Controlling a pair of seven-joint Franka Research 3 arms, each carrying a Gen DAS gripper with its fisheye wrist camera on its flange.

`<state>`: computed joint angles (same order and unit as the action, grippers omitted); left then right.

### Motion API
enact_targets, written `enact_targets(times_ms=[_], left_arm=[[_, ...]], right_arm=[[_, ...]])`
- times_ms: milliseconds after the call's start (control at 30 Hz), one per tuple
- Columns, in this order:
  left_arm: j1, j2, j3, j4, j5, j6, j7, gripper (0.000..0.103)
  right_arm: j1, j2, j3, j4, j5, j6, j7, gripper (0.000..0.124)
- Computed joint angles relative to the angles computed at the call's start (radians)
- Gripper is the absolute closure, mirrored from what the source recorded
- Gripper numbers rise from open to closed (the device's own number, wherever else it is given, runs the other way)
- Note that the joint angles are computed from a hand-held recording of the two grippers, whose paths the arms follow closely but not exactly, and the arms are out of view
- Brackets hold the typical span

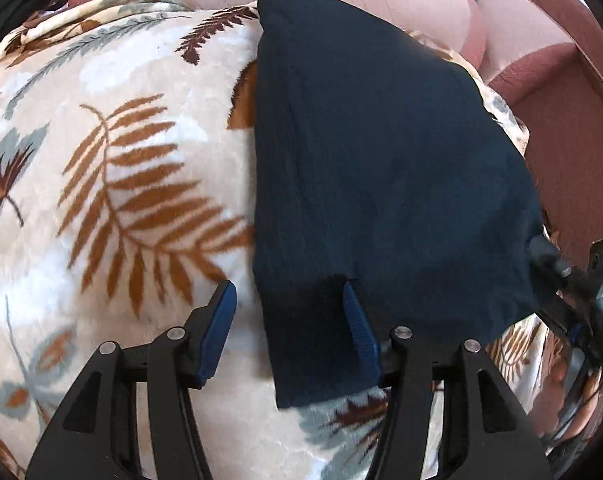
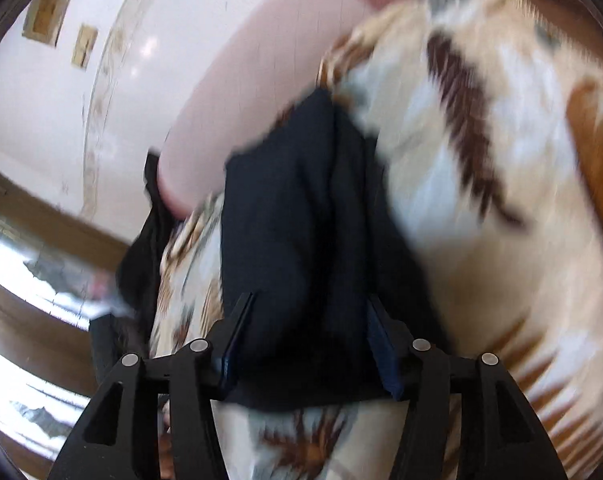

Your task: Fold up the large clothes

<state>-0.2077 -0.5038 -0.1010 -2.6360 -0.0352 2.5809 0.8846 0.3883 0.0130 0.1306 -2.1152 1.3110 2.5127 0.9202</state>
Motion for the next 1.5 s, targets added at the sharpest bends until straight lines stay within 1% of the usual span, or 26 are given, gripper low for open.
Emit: enact_targets(times_ms=[67, 100, 133, 200, 267, 333, 367, 433, 533, 600, 667, 700, 733, 767, 800, 833, 867, 933, 1000, 1067, 1100, 1233, 1267, 1333, 1367, 1500], left_arm=[[-0.003, -0.013, -0.007, -0.01, 0.0, 0.007, -0.011, 0.045], [-0.001, -0.014, -0.011, -0.013, 0.001, 0.011, -0.022, 0.043], [0.002, -0.012, -0.017, -0.015, 0.007, 0.011, -0.034, 0.038], [0.002, 0.003, -0.024, -0.005, 0.02, -0.012, -0.045, 0.037], [-0.008, -0.019, -0.02, -0.013, 0.02, -0.026, -0.039, 0.037], [-0.014, -0.059, -0.007, -0.026, 0.017, -0.016, -0.024, 0.037], [-0.007, -0.073, -0.009, -0.034, 0.024, -0.006, -0.031, 0.037], [0.022, -0.076, -0.026, -0.025, 0.057, 0.006, -0.061, 0.037], [0.029, -0.034, -0.027, 0.008, 0.074, -0.008, -0.076, 0.037], [0.032, 0.001, -0.033, 0.027, 0.083, -0.013, -0.086, 0.037], [0.032, 0.014, -0.042, 0.035, 0.094, -0.025, -0.1, 0.037], [0.029, 0.022, -0.042, 0.035, 0.093, -0.021, -0.104, 0.037], [0.027, 0.023, -0.043, 0.033, 0.094, -0.02, -0.11, 0.037], [0.025, 0.017, -0.045, 0.026, 0.094, -0.02, -0.117, 0.037], [0.023, 0.02, -0.042, 0.026, 0.095, -0.019, -0.115, 0.037], [0.019, 0.02, -0.036, 0.027, 0.093, -0.023, -0.107, 0.037], [0.016, 0.02, -0.031, 0.027, 0.091, -0.023, -0.099, 0.037], [0.02, 0.019, -0.032, 0.027, 0.102, -0.015, -0.091, 0.037], [0.026, 0.028, -0.031, 0.039, 0.11, -0.014, -0.087, 0.037], [0.022, 0.029, -0.012, 0.043, 0.09, 0.009, -0.073, 0.037], [0.025, 0.029, -0.004, 0.045, 0.08, 0.025, -0.07, 0.037], [0.048, 0.079, 0.011, 0.09, 0.066, 0.063, -0.063, 0.037], [0.054, 0.101, 0.012, 0.106, 0.064, 0.06, -0.059, 0.037], [0.051, 0.161, 0.028, 0.142, 0.033, 0.045, -0.031, 0.037], [0.044, 0.18, 0.04, 0.15, 0.001, 0.041, -0.005, 0.033], [0.033, 0.164, 0.076, 0.121, -0.116, 0.08, 0.121, 0.033]], right_arm=[[0.018, -0.058, 0.012, -0.057, 0.107, 0.122, -0.14, 0.121], [0.028, -0.06, 0.015, -0.069, 0.131, 0.171, -0.157, 0.122], [0.032, -0.042, 0.015, -0.073, 0.099, 0.2, -0.109, 0.122], [0.031, 0.016, 0.011, -0.072, -0.022, 0.2, 0.025, 0.123], [0.021, 0.021, 0.01, -0.069, 0.033, 0.181, 0.015, 0.122], [0.019, -0.007, 0.011, -0.071, 0.016, 0.194, 0.063, 0.11], [0.027, -0.033, 0.017, -0.08, -0.013, 0.257, 0.096, 0.108], [0.049, -0.063, 0.023, -0.069, 0.095, 0.359, -0.03, 0.107], [0.077, -0.074, 0.026, -0.022, 0.237, 0.394, -0.227, 0.103], [0.089, -0.06, 0.034, -0.002, 0.195, 0.413, -0.232, 0.102], [0.099, -0.023, 0.042, 0.02, 0.106, 0.428, -0.182, 0.102], [0.089, 0.008, 0.06, 0.027, 0.01, 0.444, -0.118, 0.102], [0.107, 0.038, 0.044, 0.02, -0.157, 0.454, 0.006, 0.103], [0.15, 0.057, -0.007, 0.012, -0.332, 0.437, 0.15, 0.103], [0.158, 0.096, -0.036, 0.013, -0.507, 0.391, 0.28, 0.106], [0.146, 0.099, -0.029, 0.006, -0.617, 0.389, 0.37, 0.109], [0.102, 0.092, 0.012, -0.002, -0.657, 0.395, 0.402, 0.109], [0.081, 0.063, 0.028, -0.004, -0.644, 0.41, 0.415, 0.108], [0.061, 0.053, 0.061, 0.022, -0.486, 0.453, 0.296, 0.102], [0.048, 0.068, 0.076, 0.08, -0.363, 0.437, 0.193, 0.102], [0.048, 0.088, 0.077, 0.113, -0.354, 0.427, 0.182, 0.101], [0.071, 0.192, 0.059, 0.218, -0.506, 0.425, 0.31, 0.097], [0.098, 0.229, 0.029, 0.243, -0.587, 0.422, 0.391, 0.098], [0.175, 0.303, -0.087, 0.302, -0.862, 0.325, 0.648, 0.098], [0.186, 0.316, -0.104, 0.311, -0.914, 0.295, 0.705, 0.099], [0.098, 0.295, -0.029, 0.286, -0.852, 0.334, 0.722, 0.094]])
